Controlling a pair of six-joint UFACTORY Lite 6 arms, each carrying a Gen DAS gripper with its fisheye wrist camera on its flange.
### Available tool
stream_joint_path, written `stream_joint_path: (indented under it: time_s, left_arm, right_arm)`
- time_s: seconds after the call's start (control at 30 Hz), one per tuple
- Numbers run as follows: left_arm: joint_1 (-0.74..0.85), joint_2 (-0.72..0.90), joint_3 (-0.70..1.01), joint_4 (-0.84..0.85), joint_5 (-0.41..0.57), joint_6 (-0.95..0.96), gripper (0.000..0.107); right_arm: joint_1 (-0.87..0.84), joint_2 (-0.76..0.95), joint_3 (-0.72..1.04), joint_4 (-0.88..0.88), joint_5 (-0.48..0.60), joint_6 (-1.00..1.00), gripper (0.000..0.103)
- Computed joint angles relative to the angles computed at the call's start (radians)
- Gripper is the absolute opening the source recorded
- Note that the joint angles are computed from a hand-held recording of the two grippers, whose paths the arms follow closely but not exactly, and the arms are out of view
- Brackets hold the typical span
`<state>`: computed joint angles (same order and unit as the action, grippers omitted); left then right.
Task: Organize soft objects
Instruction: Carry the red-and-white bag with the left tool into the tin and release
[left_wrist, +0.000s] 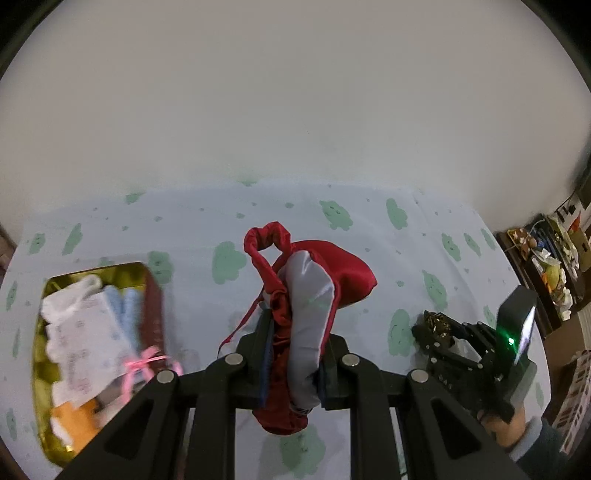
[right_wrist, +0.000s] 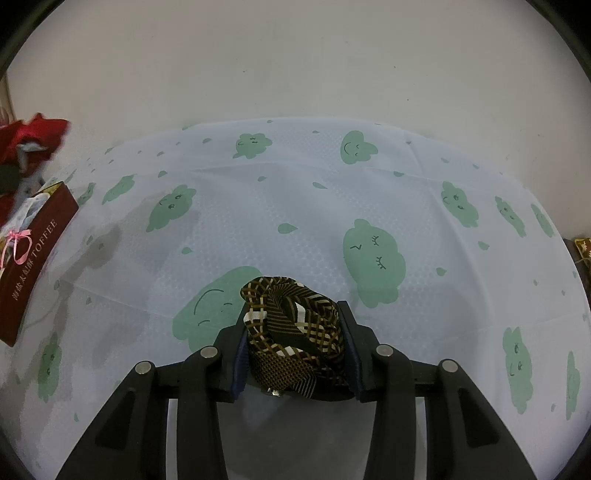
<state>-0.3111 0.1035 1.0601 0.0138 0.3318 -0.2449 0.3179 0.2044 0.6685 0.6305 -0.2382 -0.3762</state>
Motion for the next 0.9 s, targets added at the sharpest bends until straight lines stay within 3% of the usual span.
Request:
stream_joint_path:
  time_s: [0.2, 0.47, 0.8, 0.9]
  left_arm:
    - [0.091, -0.157, -0.106, 0.099, 0.041, -0.046, 0.018]
    - [0.319, -0.288, -0.203, 0.005, 0.067, 0.144, 0.018]
    - [0.514, -0.295, -0.278, 0.023, 0.02, 0.231, 0.018]
    - [0.569, -0.272, -0.281, -0.041, 0.004, 0.312, 0.019]
  right_arm:
    - [-0.001, 0.001, 0.001, 0.0, 0.0, -0.001, 0.041]
    - [-0.003, 0.002, 0.002, -0.005, 0.002, 0.001, 0.041]
    - [-0.005, 0.001, 0.005, 0.003, 0.004, -0.009, 0.04]
    - [-0.005, 0.001, 0.005, 0.006, 0.005, -0.013, 0.04]
